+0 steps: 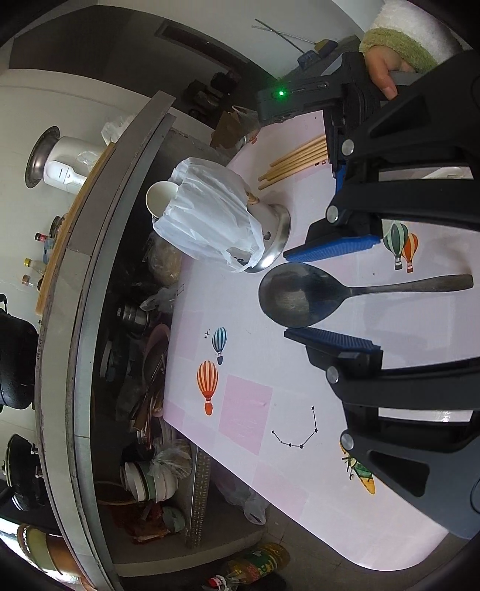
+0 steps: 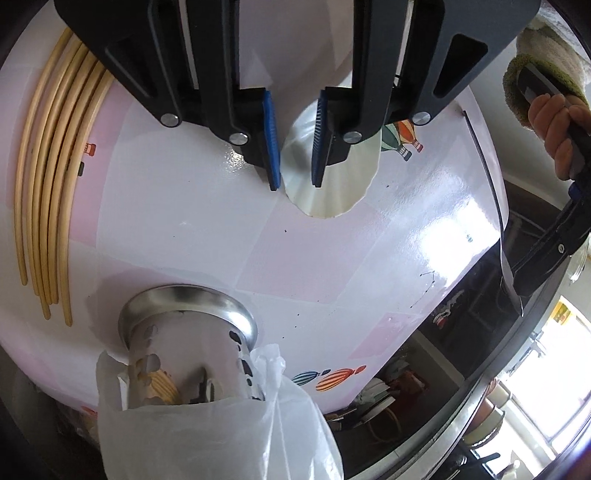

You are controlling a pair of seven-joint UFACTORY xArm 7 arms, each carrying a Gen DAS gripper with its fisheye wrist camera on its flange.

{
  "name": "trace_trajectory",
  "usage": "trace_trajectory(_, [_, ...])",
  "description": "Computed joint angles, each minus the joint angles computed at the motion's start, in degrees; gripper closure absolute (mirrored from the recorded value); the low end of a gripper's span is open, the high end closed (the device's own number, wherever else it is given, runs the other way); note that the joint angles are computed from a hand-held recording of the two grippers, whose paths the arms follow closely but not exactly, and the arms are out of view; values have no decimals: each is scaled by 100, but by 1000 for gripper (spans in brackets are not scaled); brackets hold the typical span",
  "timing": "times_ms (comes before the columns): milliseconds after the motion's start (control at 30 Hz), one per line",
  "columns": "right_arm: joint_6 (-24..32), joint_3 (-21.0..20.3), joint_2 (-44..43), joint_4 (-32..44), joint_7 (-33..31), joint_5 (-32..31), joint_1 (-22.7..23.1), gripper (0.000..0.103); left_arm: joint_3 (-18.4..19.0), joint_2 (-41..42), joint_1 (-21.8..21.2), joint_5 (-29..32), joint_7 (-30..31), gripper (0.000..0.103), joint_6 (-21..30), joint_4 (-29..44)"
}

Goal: Organize utensils

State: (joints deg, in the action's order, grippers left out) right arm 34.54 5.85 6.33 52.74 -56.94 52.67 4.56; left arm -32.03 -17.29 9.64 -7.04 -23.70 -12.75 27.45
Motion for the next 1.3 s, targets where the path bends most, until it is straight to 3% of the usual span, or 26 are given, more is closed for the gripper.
trace_trajectory(300, [159, -93, -351, -152, -735, 743, -51, 99, 515, -62, -527, -50, 101, 69, -184, -149])
trace_trajectory(600, [569, -324, -585, -139, -1081, 1143, -89, 99, 643, -59, -693, -204, 208, 69, -220, -171])
trace_trajectory(1300, [240, -603, -1216, -244, -1517, 1871, -2, 100, 769, -222, -793, -94, 385, 73, -161, 71])
